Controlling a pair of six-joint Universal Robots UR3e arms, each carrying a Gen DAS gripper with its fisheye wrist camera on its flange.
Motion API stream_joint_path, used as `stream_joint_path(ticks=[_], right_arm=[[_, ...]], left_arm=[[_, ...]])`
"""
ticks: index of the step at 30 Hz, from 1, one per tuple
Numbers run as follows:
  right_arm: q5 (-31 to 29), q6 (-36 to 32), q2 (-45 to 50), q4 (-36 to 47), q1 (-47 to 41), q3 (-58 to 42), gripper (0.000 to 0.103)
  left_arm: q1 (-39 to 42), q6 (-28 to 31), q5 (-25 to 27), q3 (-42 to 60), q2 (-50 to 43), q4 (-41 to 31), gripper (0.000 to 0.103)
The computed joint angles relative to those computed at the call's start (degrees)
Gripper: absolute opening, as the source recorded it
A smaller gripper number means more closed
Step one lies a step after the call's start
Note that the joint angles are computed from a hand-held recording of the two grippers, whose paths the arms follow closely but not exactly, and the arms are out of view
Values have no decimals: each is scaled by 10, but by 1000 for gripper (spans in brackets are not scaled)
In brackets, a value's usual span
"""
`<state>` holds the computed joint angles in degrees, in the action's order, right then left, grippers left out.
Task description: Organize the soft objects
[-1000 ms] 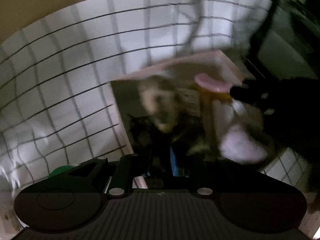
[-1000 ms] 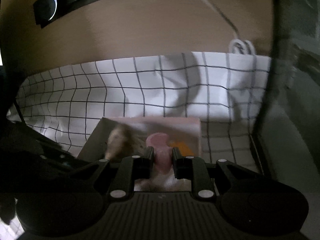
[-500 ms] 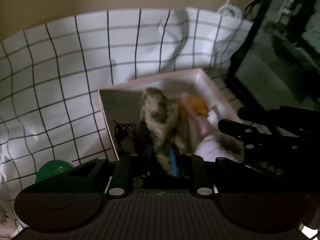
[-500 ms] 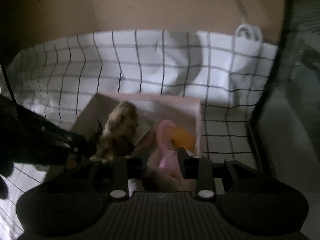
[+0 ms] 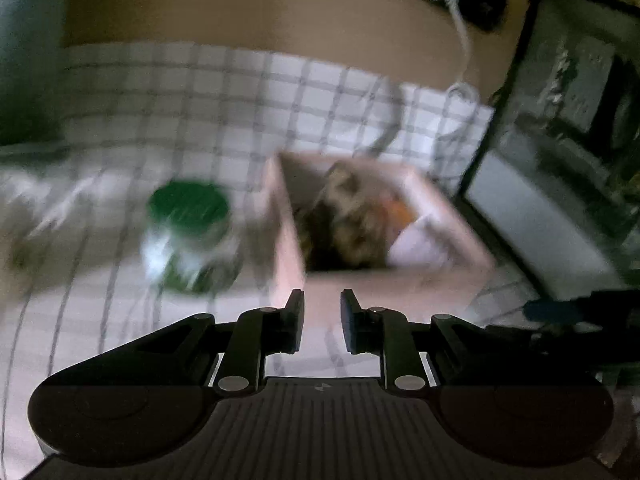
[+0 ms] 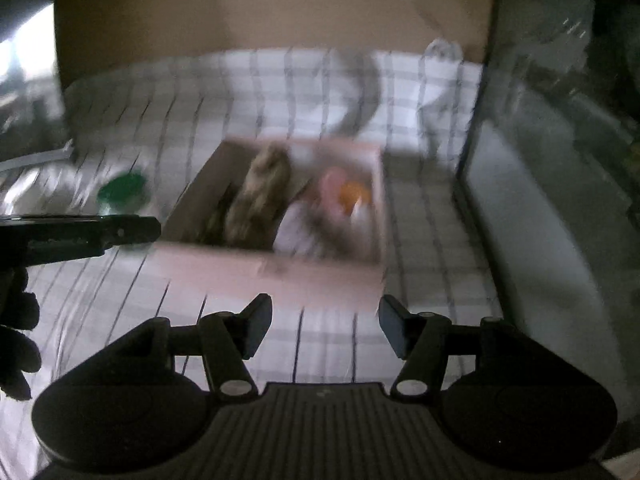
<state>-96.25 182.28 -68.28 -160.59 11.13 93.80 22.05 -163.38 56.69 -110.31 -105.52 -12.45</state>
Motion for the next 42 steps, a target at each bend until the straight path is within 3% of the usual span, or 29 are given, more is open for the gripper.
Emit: stream_joint_path(ticks=[7, 11, 13, 14, 21, 32, 42], right_arm=[[130, -113, -7, -52, -61, 108, 60], [158, -159, 22, -81, -71, 120, 63], [174, -174, 42, -104, -74, 114, 69], [178, -180, 51, -103, -74, 103, 72], [181, -191, 96, -143, -87, 80, 102], [245, -217, 135, -289, -126, 130, 103], [238, -206, 142, -292, -123, 119, 103]], left_arm=[[-61, -111, 196, -200, 48, 181, 22], [-122, -152, 284, -202, -8, 267, 24], [-156, -165, 324, -176, -27, 263, 38], [-168, -166, 336, -168, -33, 262, 38], [-194, -206, 363, -177, -54, 308, 38], [-254, -263, 445, -139, -102, 332, 47], [-296, -307, 512, -125, -121, 335, 47]])
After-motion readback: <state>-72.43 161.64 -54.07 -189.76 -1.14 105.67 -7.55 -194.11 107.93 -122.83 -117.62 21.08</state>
